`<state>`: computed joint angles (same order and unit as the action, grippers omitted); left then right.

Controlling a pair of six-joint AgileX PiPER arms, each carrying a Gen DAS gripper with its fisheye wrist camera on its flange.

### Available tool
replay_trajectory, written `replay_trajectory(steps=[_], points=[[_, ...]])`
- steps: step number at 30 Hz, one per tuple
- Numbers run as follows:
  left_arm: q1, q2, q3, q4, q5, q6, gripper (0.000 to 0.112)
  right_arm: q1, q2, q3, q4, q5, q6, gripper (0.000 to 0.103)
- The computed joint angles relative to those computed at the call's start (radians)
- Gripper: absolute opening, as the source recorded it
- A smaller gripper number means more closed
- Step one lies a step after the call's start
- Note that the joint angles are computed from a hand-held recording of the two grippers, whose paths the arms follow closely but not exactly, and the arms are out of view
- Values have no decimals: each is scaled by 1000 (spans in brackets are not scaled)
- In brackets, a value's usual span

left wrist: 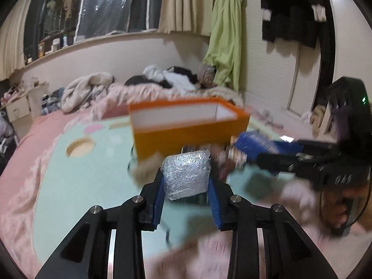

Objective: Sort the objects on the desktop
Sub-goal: 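Lift the clear bag with the left gripper while the right gripper grasps and lifts the blue tin, then drop the clear bag and blue tin into the orange box with both grippers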

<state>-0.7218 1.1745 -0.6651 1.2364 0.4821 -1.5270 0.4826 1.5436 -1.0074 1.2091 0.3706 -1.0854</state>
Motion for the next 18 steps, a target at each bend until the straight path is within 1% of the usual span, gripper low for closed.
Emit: replay_trajectory(steps=[2, 4, 5, 6, 7, 8, 9, 10, 11, 12, 13, 14, 15, 16, 18], points=[[97, 66, -121, -149, -65, 200, 33, -4, 41, -112, -165, 25, 200, 69], [182, 168, -267, -341, -94, 400, 33, -6, 115, -264, -348, 45, 400, 69], [224, 235, -349, -441, -95, 500, 33, -2, 164, -344, -445, 50, 500, 69], [255, 284, -412, -541, -84, 600, 35, -1, 206, -416, -544, 62, 600, 69], [286, 356, -502, -641, -45, 685, 43, 2, 269, -516, -644, 82, 700, 69], [311, 423, -600, -721, 35, 742, 56, 4, 318, -596, -741, 111, 800, 70], [345, 490, -666, -761, 81, 760, 65, 6, 368, -671, -831, 137, 900, 70], [370, 525, -691, -798, 87, 787, 75, 4, 428, -759, -921, 190, 1000, 70], [378, 551, -683, -797, 53, 774, 76, -2, 483, -850, -980, 274, 1080, 70], [378, 544, -655, -755, 5, 762, 77, -6, 523, -901, -999, 325, 1122, 71], [363, 542, -640, -673, -2, 718, 78, -12, 548, -912, -993, 337, 1144, 71], [347, 553, -651, -630, 22, 686, 78, -6, 532, -886, -1028, 309, 1149, 73], [339, 563, -666, -627, 47, 673, 78, 5, 508, -827, -1071, 241, 1169, 73], [343, 554, -658, -654, 38, 688, 78, 7, 494, -797, -1075, 213, 1159, 73], [359, 499, -594, -686, -34, 683, 78, 9, 481, -794, -1093, 242, 1174, 73]])
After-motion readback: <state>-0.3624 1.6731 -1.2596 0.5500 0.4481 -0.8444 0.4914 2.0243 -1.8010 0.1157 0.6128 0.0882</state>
